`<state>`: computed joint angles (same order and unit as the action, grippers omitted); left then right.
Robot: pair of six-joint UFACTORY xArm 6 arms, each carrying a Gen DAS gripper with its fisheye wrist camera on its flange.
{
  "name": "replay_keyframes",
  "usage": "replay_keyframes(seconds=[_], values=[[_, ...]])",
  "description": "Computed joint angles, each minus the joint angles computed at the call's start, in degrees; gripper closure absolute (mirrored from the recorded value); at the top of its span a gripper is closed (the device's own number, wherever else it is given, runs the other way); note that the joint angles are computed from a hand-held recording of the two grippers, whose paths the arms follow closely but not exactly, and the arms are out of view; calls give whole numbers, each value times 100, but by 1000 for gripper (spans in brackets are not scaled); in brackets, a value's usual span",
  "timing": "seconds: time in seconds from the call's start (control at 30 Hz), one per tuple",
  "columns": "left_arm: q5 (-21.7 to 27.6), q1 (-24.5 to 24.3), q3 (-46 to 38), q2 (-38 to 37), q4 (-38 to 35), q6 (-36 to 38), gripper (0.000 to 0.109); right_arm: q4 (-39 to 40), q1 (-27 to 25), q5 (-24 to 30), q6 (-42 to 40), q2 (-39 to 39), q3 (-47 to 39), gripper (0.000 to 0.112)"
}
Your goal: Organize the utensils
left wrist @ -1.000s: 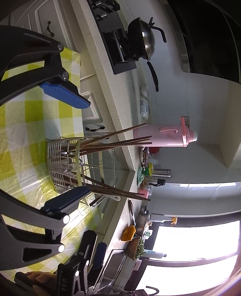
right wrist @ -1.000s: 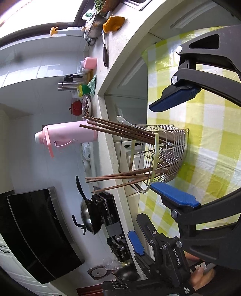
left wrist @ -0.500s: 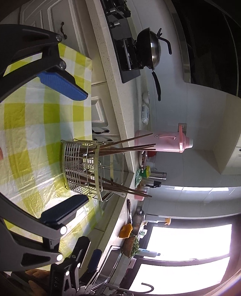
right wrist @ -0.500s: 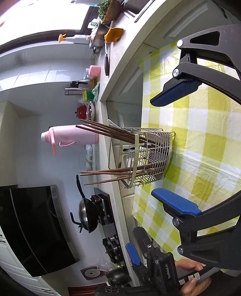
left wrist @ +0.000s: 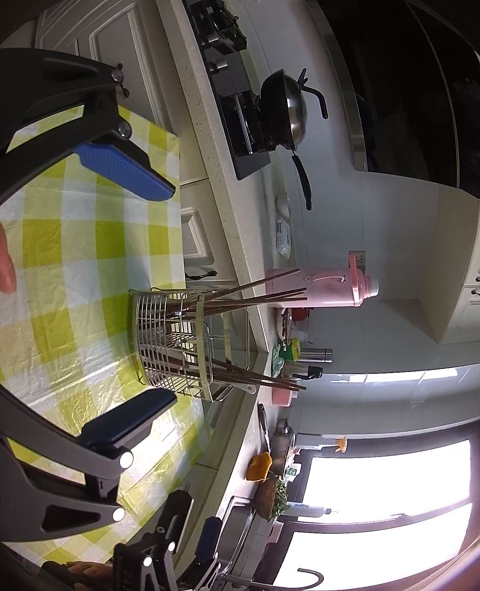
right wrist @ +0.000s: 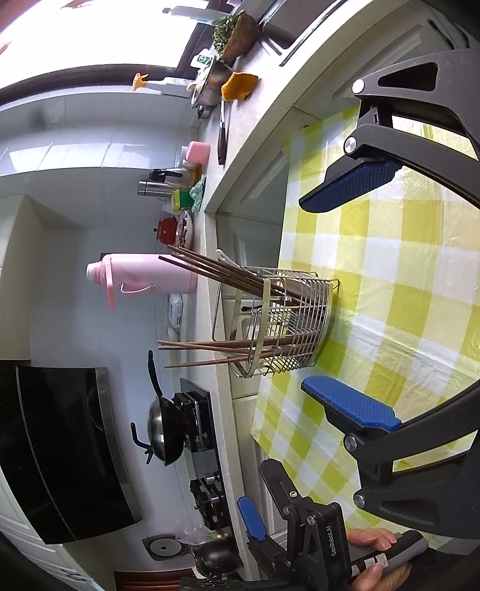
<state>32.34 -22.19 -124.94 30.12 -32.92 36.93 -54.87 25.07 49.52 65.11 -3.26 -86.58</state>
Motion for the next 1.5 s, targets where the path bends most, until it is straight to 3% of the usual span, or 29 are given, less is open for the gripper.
replay_keyframes(seconds=[0.33,0.9,1.5], values=[[321,32,-79,17,-23,-187,10,-5,7,-18,110,-120,130,28],[29,-5,130,-97,256,-374,10,-20,36,-1,156,-139,170,28],[165,41,9,-43,150,-324,10,-48,53,14,157,-134,152,28]])
